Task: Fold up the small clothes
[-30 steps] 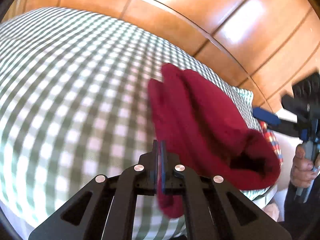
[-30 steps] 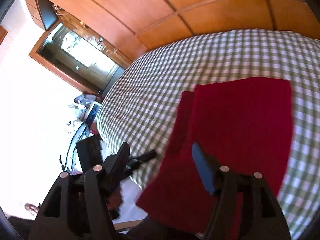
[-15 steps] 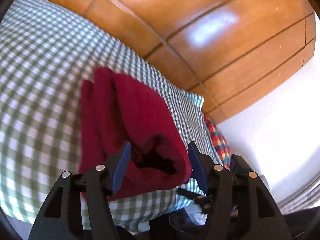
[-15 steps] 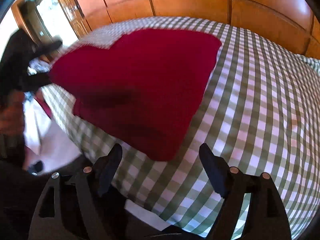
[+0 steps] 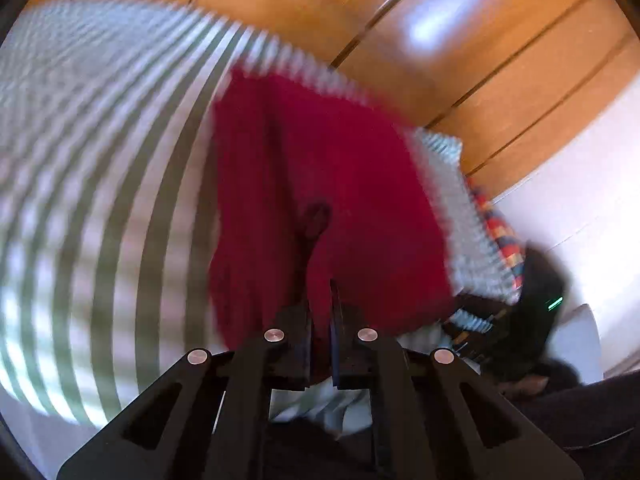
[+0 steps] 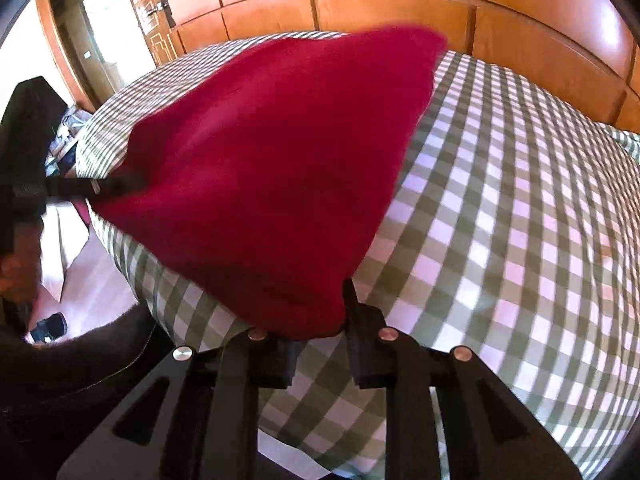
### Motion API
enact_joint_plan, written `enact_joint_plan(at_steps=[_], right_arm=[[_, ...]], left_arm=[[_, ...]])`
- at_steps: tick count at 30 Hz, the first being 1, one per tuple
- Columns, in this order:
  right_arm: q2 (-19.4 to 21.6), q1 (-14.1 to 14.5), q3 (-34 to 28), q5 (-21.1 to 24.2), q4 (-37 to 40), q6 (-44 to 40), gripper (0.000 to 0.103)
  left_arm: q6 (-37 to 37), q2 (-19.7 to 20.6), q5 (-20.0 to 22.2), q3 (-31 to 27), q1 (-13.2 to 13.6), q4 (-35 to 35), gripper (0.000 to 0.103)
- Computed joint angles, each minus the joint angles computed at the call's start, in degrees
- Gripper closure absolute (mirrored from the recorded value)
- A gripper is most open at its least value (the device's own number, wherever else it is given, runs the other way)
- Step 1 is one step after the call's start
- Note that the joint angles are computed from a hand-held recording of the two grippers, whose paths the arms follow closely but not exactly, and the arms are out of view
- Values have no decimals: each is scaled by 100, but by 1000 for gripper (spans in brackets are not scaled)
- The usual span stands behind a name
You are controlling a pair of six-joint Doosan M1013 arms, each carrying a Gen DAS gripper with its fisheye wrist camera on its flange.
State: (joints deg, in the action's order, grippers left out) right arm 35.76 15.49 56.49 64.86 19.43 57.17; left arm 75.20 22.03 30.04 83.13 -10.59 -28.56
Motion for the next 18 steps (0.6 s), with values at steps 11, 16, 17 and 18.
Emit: enact_joint_plan(at_steps=[11,16,17,18], right_arm=[[-28,-338,-284,532,450,-254,30],[-95,-392,-413,158,666,-192,30],[-85,-388,-440,108,744,-203,30],[-65,-367,-485,36,800,-220,30]], left_arm=[[2422,-65,-569,-58,417,-2840,40],[1808,420,-75,-707,566,-2671,40],[1718,511,17,-825,576,-2617,40],[1627,582,106,-928,577,-2538,40]])
